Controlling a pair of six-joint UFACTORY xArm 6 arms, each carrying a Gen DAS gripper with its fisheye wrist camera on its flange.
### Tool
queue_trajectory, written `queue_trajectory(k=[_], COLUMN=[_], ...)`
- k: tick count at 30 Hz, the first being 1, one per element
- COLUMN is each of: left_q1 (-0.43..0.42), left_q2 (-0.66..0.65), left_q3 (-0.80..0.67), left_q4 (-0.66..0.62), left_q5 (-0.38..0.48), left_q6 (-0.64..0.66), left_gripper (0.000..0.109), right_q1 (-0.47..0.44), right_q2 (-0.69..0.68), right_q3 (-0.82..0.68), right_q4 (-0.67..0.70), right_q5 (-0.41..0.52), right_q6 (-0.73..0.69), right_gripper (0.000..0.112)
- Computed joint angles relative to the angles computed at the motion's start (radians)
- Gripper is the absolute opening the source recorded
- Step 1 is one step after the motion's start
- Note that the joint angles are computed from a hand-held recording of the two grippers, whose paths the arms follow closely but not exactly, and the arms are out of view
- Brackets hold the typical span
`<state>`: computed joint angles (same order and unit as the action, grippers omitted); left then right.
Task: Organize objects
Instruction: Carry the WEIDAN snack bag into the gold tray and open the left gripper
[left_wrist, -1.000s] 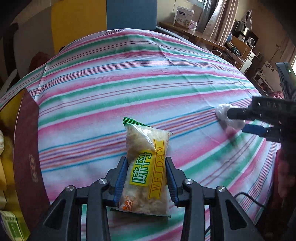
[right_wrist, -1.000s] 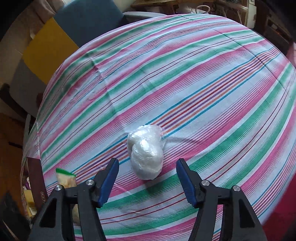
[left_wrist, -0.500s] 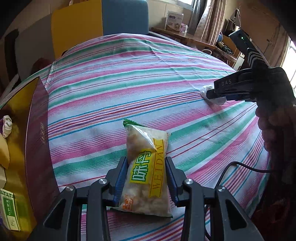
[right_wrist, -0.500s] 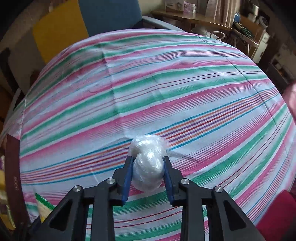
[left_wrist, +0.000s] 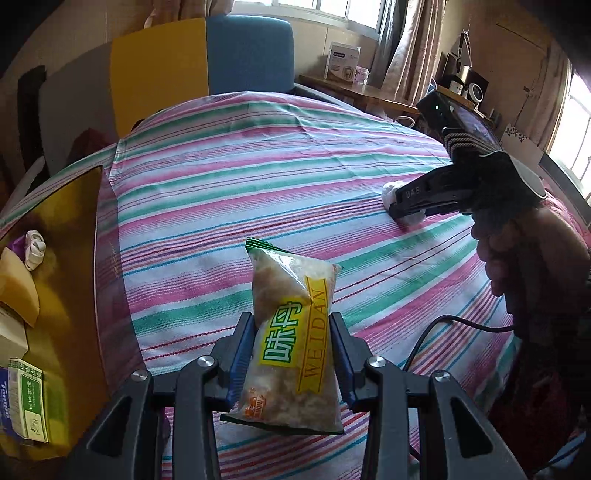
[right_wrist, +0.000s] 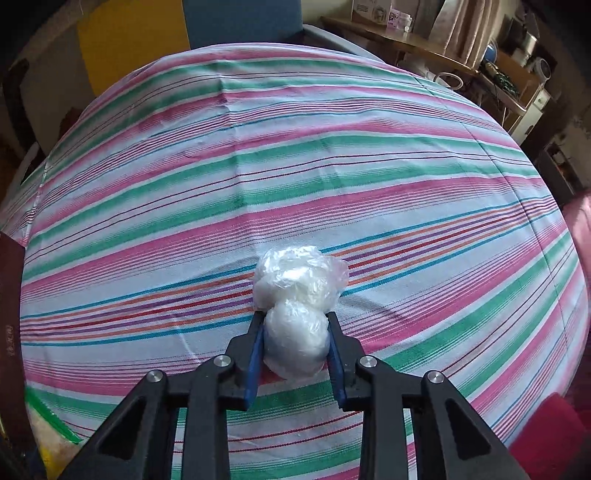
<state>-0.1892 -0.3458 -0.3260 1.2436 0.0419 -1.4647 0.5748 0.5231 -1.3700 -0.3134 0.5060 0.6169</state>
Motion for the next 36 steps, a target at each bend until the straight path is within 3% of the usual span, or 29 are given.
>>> queue_trajectory(k=[8, 12, 15, 18, 20, 22, 30, 36], left_q1=[-0.010, -0.017, -0.017, -0.017, -0.013, -0.013, 0.012, 0.049], left_q2=[-0.141, -0.211, -0.266, -0.320, -0.357, -0.392, -0.567, -0.745], left_q3=[0.077, 0.120, 0.154, 0.185, 0.205, 0.222, 0.309, 0.385], left_q4=[-0.130, -0.216, -0.296, -0.352, -0.391, -0.415, -0.590, -0.746], left_q5=[0.023, 0.037, 0.051, 0.071, 0.083, 0.103, 0.185, 0.275], left_q6=[0.110, 0.178, 0.243, 0.288, 0.322, 0.342, 0.492, 0.622], left_gripper=[0.040, 0.040, 0.040, 0.040, 0.040, 0.040, 0.040, 0.040], right_q1=[-0.015, -0.021, -0.019, -0.019, -0.018, -0.013, 0.005, 0.024], right_q2=[0.004, 0.006, -0.018, -0.029, -0.033, -0.051, -0.039, -0.037], right_q3=[0.001, -0.003, 0.032, 0.043, 0.041, 0.057, 0.037, 0.045], right_q4=[0.065, 0.076, 0.061, 0.004, -0.053, -0.107, -0.146, -0.068], right_q5=[-0.018, -0.019, -0.042, -0.058, -0.052, -0.058, -0.044, -0.082], right_q6=[-0.023, -0.017, 0.009, 0.062, 0.106, 0.137, 0.114, 0.010], right_gripper=[0.034, 0.040, 0.052, 0.053, 0.051, 0.031, 0.030, 0.029])
